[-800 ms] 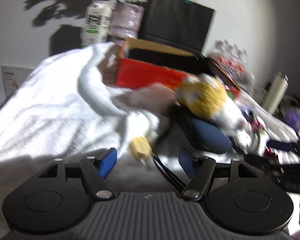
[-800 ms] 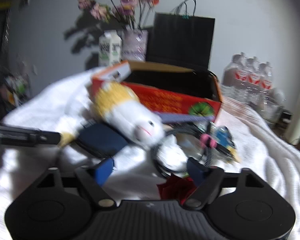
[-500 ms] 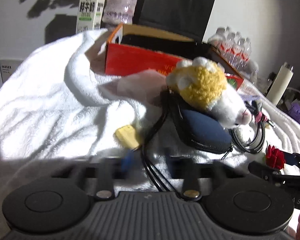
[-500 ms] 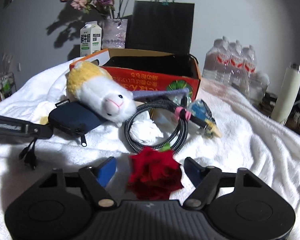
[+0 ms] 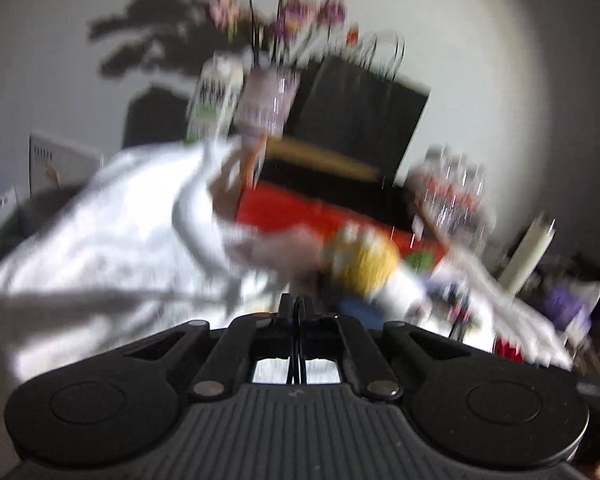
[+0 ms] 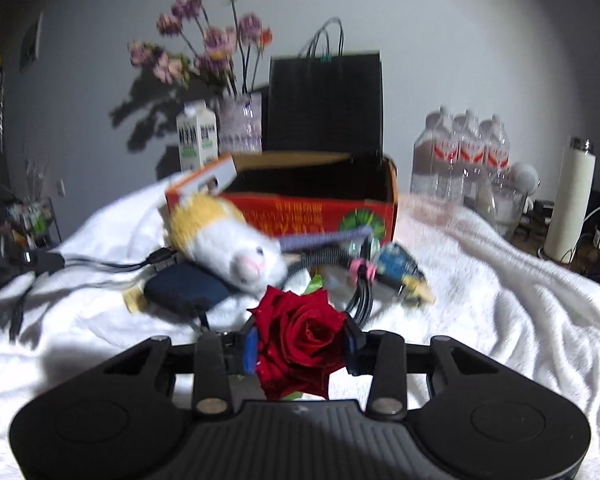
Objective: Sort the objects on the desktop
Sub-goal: 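Grasp the red rose with the right tool, then carry the red rose into the orange box and open the right tool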
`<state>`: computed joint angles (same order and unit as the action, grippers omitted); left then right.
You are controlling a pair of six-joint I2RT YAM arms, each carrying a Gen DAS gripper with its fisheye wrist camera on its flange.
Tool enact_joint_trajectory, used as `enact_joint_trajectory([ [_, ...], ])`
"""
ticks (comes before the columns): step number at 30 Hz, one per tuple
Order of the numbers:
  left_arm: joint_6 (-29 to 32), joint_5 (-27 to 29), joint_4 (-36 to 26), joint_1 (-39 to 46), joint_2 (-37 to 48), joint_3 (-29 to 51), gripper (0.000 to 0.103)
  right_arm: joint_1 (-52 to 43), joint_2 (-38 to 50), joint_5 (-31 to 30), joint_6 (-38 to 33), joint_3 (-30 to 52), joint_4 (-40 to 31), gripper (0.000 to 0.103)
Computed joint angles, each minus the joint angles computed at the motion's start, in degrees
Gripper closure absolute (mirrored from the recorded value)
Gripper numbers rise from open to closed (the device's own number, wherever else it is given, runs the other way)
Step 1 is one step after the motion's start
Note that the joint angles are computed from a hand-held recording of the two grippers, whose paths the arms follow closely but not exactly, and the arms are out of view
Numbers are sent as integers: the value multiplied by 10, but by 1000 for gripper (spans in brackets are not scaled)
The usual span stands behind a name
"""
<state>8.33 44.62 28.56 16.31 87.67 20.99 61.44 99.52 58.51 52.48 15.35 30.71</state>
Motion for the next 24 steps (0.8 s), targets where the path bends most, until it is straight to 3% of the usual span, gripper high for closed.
enact_joint_trajectory([
  [6,-19,30,-72,-8,-80,50,100,46,-148,37,-2,-37,-63,66],
  [10,-45,4,-73,-52,-86,111,100,13,-321,29,-117,-65,-93,66],
  [12,-57,-24,-79,-87,-60,163,100,-48,-386,-13,-208,-66,-85,66],
  [14,-74,-69,-83,-125,-16,227,100,-152,-414,-115,-287,-53,-60,66],
  [16,-97,-108,-102,-163,45,310,100,-270,-386,-235,-336,-15,-41,66],
  [19,-118,-155,-143,-208,153,449,100,-411,-267,-373,-375,89,-28,66],
  [22,-135,-199,-181,-242,273,599,100,-501,-121,-466,-379,226,-44,66],
  [24,-138,-209,-215,-256,353,702,100,-536,-25,-496,-384,324,-75,66],
])
